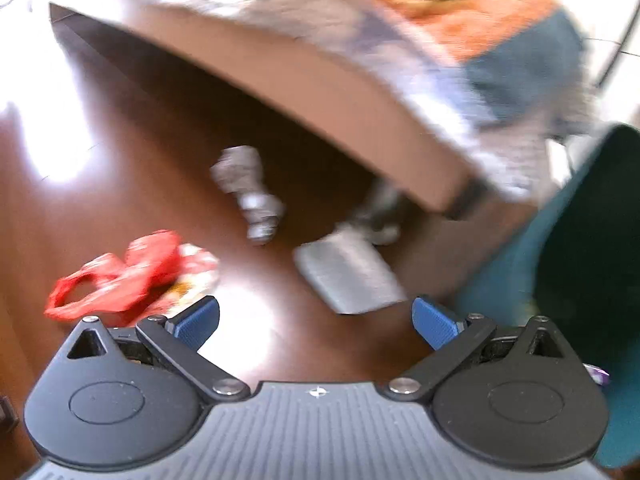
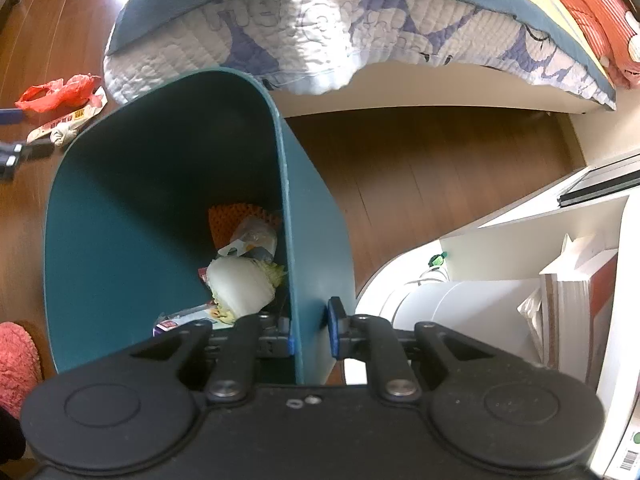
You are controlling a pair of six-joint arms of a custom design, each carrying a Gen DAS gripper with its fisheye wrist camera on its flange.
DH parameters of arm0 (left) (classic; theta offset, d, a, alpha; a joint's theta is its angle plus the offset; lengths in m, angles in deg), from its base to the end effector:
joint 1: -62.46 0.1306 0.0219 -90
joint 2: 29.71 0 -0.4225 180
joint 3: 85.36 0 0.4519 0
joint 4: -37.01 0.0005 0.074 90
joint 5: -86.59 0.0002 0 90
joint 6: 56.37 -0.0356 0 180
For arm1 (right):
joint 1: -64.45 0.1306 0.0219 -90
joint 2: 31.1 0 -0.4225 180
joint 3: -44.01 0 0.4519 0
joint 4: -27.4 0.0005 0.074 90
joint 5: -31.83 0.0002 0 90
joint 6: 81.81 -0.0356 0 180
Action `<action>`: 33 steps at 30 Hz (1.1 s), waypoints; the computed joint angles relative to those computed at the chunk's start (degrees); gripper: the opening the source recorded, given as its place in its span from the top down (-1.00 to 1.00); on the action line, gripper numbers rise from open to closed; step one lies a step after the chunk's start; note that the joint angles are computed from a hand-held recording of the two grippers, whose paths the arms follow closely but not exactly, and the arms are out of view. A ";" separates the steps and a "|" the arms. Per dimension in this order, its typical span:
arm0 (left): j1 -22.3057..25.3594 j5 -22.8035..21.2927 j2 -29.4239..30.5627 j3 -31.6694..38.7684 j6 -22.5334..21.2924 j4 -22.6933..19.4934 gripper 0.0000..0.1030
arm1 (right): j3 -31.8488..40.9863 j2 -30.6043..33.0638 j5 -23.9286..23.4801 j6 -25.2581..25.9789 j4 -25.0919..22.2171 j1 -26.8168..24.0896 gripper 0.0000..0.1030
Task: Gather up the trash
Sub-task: 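Move the left gripper down to the white knotted tissue, then close the left gripper on the knotted tissue and lift it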
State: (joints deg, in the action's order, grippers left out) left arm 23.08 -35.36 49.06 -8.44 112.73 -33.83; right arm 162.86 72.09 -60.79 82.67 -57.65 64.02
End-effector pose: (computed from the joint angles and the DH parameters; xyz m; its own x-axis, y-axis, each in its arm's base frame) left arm 0.3379 -0.2536 0.4309 -0.5487 -0.6276 -0.5524 -0.6458 0.7377 -0.1966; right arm 0.5918 -0.0033 0.5613 -0.2422 -0.9607 -0.1354 -0.9041 0.2741 -0.3277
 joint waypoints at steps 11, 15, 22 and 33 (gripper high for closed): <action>6.84 5.74 -1.47 -11.13 7.08 -1.73 -1.00 | 0.16 -0.02 2.38 0.33 -1.92 -0.56 0.68; 9.86 9.71 0.31 -13.75 6.94 0.94 -0.99 | -0.13 -0.43 2.99 0.56 -2.61 -0.55 0.66; 12.19 12.98 3.12 -15.05 5.24 1.43 -0.95 | -0.10 -0.44 3.10 -0.22 -2.58 -0.29 0.66; 13.06 13.48 4.87 -14.15 4.40 -0.99 -0.52 | 0.40 -0.24 2.58 -0.28 -2.74 -0.56 0.66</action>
